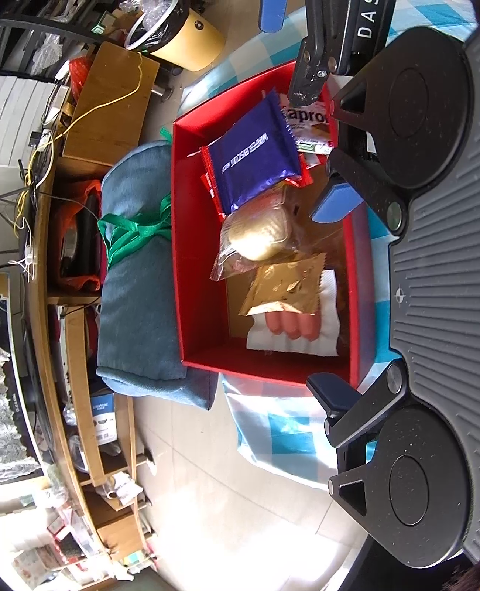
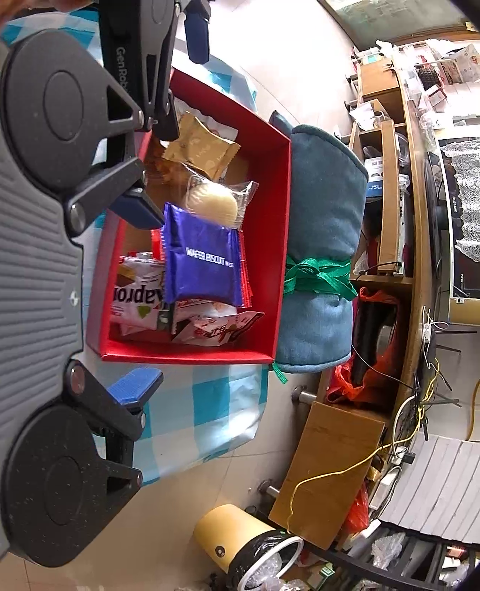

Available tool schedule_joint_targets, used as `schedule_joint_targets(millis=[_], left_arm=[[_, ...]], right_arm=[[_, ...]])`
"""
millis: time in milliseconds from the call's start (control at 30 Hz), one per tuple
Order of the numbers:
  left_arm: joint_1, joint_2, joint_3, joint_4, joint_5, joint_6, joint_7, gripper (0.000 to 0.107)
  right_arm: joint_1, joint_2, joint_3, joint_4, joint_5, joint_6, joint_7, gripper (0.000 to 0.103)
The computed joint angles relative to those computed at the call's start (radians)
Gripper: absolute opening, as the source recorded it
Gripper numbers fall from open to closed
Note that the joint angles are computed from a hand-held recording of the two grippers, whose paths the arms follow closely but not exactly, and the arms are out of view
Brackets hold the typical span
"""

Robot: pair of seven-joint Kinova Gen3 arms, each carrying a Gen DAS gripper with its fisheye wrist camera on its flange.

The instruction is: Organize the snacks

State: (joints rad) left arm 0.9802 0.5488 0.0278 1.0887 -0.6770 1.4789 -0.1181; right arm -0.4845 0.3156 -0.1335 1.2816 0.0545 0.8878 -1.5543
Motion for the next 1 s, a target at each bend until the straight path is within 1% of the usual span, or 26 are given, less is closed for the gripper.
schedule_joint_targets(millis=[667,1000], left_arm=[[0.069,-0.009,0.016,0.019,-0.026,0.016,0.056,0.094],[0.105,-0.017,0.026,0.036,-0.041,0.019,0.091,0.097]], right_arm=[[0.026,-0.111,-0.016,0.147,-0.012,-0.056,0.012,0.08],[0.05,-0.167,-0.024,0.212,-0.045,-0.083,0.023,0.08]])
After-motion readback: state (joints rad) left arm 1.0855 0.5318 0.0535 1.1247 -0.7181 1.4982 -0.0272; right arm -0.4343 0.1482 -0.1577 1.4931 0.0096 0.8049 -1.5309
